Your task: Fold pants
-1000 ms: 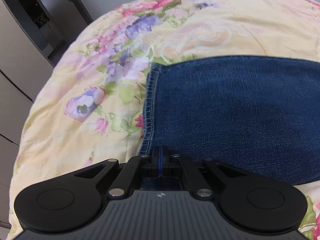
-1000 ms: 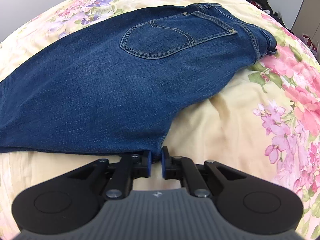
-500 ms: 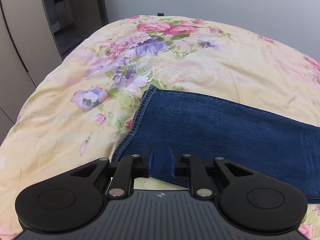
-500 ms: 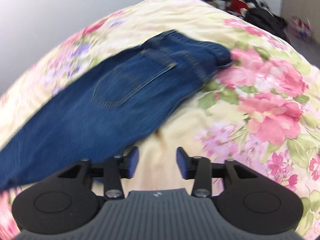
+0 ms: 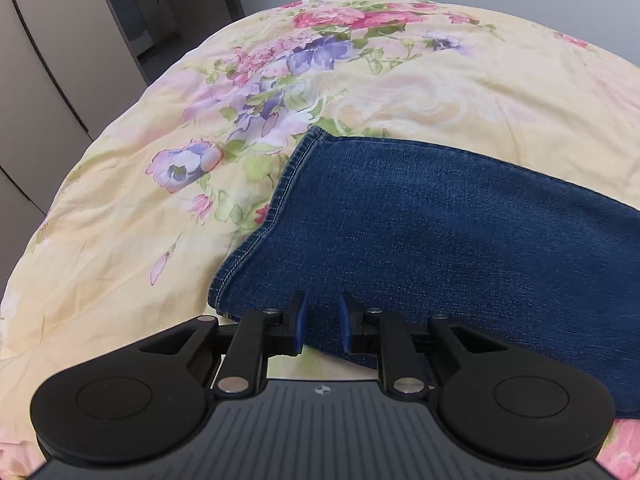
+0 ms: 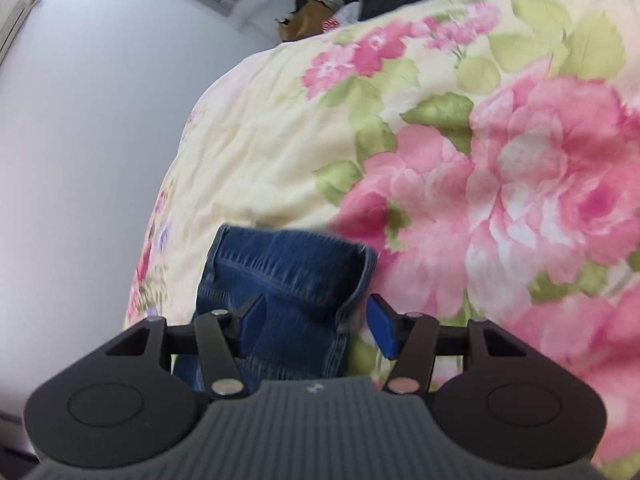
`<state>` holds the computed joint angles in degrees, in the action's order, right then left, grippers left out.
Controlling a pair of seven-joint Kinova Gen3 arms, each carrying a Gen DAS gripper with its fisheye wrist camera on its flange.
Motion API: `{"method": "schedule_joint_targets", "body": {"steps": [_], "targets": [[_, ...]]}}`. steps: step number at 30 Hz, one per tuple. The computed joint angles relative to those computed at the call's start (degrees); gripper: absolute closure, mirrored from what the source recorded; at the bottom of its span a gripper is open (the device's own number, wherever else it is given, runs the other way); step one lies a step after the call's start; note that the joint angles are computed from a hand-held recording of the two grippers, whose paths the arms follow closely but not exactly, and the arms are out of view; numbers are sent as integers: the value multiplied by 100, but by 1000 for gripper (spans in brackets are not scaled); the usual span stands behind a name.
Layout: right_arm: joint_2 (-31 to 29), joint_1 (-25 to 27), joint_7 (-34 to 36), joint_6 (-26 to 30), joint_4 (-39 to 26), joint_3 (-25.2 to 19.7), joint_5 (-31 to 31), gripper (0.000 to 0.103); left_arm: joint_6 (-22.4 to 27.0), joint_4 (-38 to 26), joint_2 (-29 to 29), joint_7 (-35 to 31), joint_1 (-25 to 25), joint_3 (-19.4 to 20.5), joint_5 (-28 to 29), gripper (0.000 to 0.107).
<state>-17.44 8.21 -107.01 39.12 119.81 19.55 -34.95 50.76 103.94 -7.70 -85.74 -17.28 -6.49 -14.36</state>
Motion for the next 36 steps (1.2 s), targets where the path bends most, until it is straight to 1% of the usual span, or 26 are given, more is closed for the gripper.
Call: {"method": "schedule_joint_targets", "body": {"steps": [4,5,6,7,8,9,10,12,13,14,15,16,18,19,20,21,22,23,24,25,26,27,29,31,34,36], "targets": [[382,-909,932,-358,230,1062,-930,50,-43,90,77,507,37,236,-465,85],[437,-1130,1165,-370,253,1306,-1129,53,-38,104,96,649,66,289,-597,85],[501,-1245,1398,-327,237,1444,-1243,62,-31,116,110,768,99,326,-707,85],[564,-1254,1631,-251,172,1476,-1264,70,-31,128,123,874,132,352,-803,85],[595,-1210,1784,-203,75,1402,-1192,77,-31,138,134,948,163,362,-869,85],[562,-1132,1844,-248,4,1222,-1027,87,-34,142,146,988,191,359,-916,85],[439,-1045,1970,-386,-49,957,-794,92,-49,149,160,1014,214,353,-959,85],[132,-958,2421,-836,-181,426,-328,98,-65,175,176,1105,259,365,-1066,85],[125,-855,2601,-963,-306,160,-95,101,-75,192,187,1147,282,375,-1126,85],[223,-646,2687,-996,-392,-105,138,101,-77,208,206,1200,308,394,-1199,85],[428,-380,2680,-935,-417,-306,325,101,-87,226,225,1264,332,412,-1276,85],[665,-115,2580,-782,-486,-470,419,101,-91,242,237,1365,456,340,-1366,85],[958,238,2250,-685,-530,-903,826,101,-76,273,239,1576,951,-43,-1553,85],[997,265,2104,-776,-448,-983,953,101,-59,265,235,1581,1216,-281,-1591,85],[1017,230,1910,-824,-409,-958,986,101,-37,242,230,1557,1482,-540,-1592,85],[1040,301,1677,-780,-431,-1005,1033,99,-18,198,220,1492,1711,-805,-1532,83],[1079,457,1444,-671,-515,-1158,1172,95,7,162,204,1502,1956,-1071,-1506,76],[1093,680,1211,-518,-633,-1417,1405,93,28,129,174,1553,2187,-1336,-1497,71],[1016,913,1001,-359,-691,-1682,1638,89,16,129,107,1682,2420,-1602,-1522,61],[997,1116,858,-245,-804,-1947,1871,83,-52,164,-13,1813,2643,-1867,-1535,53],[936,1316,780,-150,-902,-2212,2104,78,-120,202,-148,1922,2868,-2133,-1522,51],[879,1517,720,-38,-1008,-2478,2337,75,-166,212,-292,1970,3057,-2398,-1417,49],[733,1825,443,159,-1185,-2946,2803,72,-204,166,-585,1913,3352,-2929,-988,47],[566,1729,-10,280,-1311,-3131,3234,72,-262,181,-942,1963,3697,-3460,-630,44],[387,992,-285,397,-1448,-2936,3442,72,-352,281,-1539,2169,4105,-4256,-4,41],[401,462,-557,538,-1607,-2966,3672,72,-387,379,-1816,2149,4285,-4787,462,41]]}}
